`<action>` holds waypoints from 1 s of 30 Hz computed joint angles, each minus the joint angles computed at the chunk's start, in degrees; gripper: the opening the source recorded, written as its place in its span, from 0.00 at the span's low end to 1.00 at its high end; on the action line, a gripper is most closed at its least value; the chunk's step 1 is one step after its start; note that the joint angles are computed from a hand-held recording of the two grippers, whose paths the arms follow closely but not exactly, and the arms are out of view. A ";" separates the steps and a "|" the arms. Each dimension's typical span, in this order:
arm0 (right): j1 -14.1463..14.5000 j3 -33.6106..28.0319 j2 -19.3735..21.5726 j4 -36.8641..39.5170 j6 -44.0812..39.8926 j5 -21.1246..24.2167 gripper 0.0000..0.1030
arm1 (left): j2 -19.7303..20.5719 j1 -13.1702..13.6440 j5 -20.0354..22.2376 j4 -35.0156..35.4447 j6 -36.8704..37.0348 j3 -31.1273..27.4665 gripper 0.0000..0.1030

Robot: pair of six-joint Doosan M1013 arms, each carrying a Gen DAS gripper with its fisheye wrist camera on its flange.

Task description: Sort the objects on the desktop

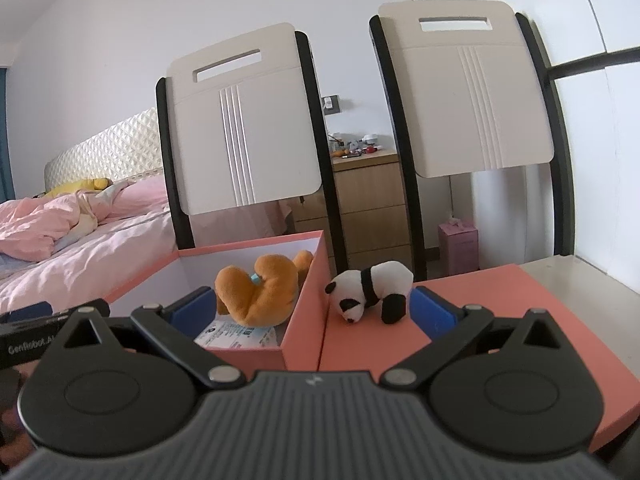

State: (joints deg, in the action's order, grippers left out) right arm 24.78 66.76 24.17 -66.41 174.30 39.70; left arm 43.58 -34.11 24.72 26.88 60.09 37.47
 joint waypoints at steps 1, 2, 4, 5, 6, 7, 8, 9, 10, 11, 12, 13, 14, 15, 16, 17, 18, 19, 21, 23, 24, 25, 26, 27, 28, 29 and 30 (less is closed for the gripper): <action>-0.37 -0.37 0.04 1.50 -0.93 -0.74 1.00 | -0.04 -0.01 -0.03 0.02 -0.06 0.04 1.00; -0.66 -0.84 0.14 2.70 -1.33 -0.62 1.00 | -0.15 -0.01 -0.25 -0.06 -0.02 0.22 1.00; -1.26 -1.80 0.34 5.11 -2.14 -0.36 1.00 | -0.39 0.01 -0.79 -0.22 0.07 0.63 1.00; -1.62 -2.21 0.32 6.57 -2.70 -0.29 1.00 | -0.51 0.01 -1.06 -0.29 0.09 0.82 1.00; -1.99 -2.63 0.31 8.04 -3.26 -0.21 1.00 | -0.57 0.03 -1.26 -0.34 0.07 0.94 1.00; -2.22 -3.16 0.46 8.22 -3.73 0.14 1.00 | -0.63 0.05 -1.43 -0.41 0.05 1.03 1.00; -2.45 -3.69 0.61 8.40 -4.20 0.49 1.00 | -0.63 0.08 -1.45 -0.60 0.08 1.02 1.00; -2.68 -4.23 0.76 8.57 -4.66 0.83 1.00 | -0.58 0.12 -1.38 -0.74 0.08 0.92 1.00; -2.97 -4.78 0.95 9.12 -5.22 0.89 1.00 | -0.53 0.15 -1.31 -0.86 0.06 0.82 1.00; -3.47 -5.52 1.23 9.91 -5.95 0.82 1.00 | -0.52 0.16 -1.29 -0.81 -0.10 0.78 1.00; -3.88 -6.63 1.81 10.72 -7.17 1.32 1.00 | -0.52 0.18 -1.27 -0.74 -0.27 0.75 1.00; -4.29 -7.77 2.39 11.51 -8.37 1.84 1.00 | -0.51 0.19 -1.26 -0.67 -0.44 0.72 1.00; -4.70 -8.94 3.00 12.28 -9.57 2.38 1.00 | -0.51 0.19 -1.28 -0.61 -0.58 0.69 1.00; -5.11 -9.94 3.56 12.93 -10.72 2.80 1.00 | -0.50 0.18 -1.28 -0.58 -0.64 0.68 1.00; -5.65 -11.24 4.37 13.41 -11.70 3.35 1.00 | -0.50 0.18 -1.31 -0.58 -0.60 0.70 1.00; -6.10 -12.23 5.05 13.74 -12.21 3.72 1.00 | -0.48 0.17 -1.33 -0.65 -0.50 0.68 1.00; -6.51 -13.05 5.70 13.94 -12.54 3.94 1.00 | -0.47 0.17 -1.37 -0.72 -0.38 0.68 1.00; -6.84 -13.52 6.26 13.60 -12.50 4.08 1.00 | -0.51 0.15 -1.47 -0.77 -0.31 0.80 1.00; -7.42 -14.06 7.19 13.17 -12.46 4.35 1.00 | -0.49 0.11 -1.53 -0.58 -0.27 0.84 1.00; -7.97 -13.76 7.62 13.61 -12.17 4.06 1.00 | -0.40 0.06 -1.35 -0.39 -0.16 0.72 1.00; -8.28 -13.34 7.66 14.15 -11.89 3.63 1.00 | -0.32 0.04 -1.20 -0.37 -0.05 0.60 1.00; -8.59 -12.62 7.59 14.92 -11.64 2.98 1.00 | -0.22 0.03 -0.99 -0.31 0.03 0.43 1.00; -8.79 -12.39 7.67 15.92 -12.34 2.95 1.00 | -0.13 0.01 -0.80 -0.22 0.02 0.26 1.00; -8.92 -12.26 7.81 16.61 -13.41 3.05 1.00 | -0.04 -0.01 -0.61 -0.13 0.02 0.11 1.00; -8.95 -12.12 7.96 16.75 -14.84 3.21 1.00 | 0.02 -0.02 -0.42 -0.09 0.04 -0.03 1.00; -8.90 -12.07 8.06 16.35 -15.63 3.42 1.00 | 0.04 -0.03 -0.31 -0.14 0.11 -0.11 1.00; -8.84 -11.99 8.14 15.40 -15.78 3.49 1.00 | 0.01 0.00 -0.38 -0.30 0.15 -0.07 1.00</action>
State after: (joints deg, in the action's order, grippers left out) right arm 15.94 54.77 32.31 -51.00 158.52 43.19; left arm 43.59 -34.11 24.33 26.58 60.24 37.40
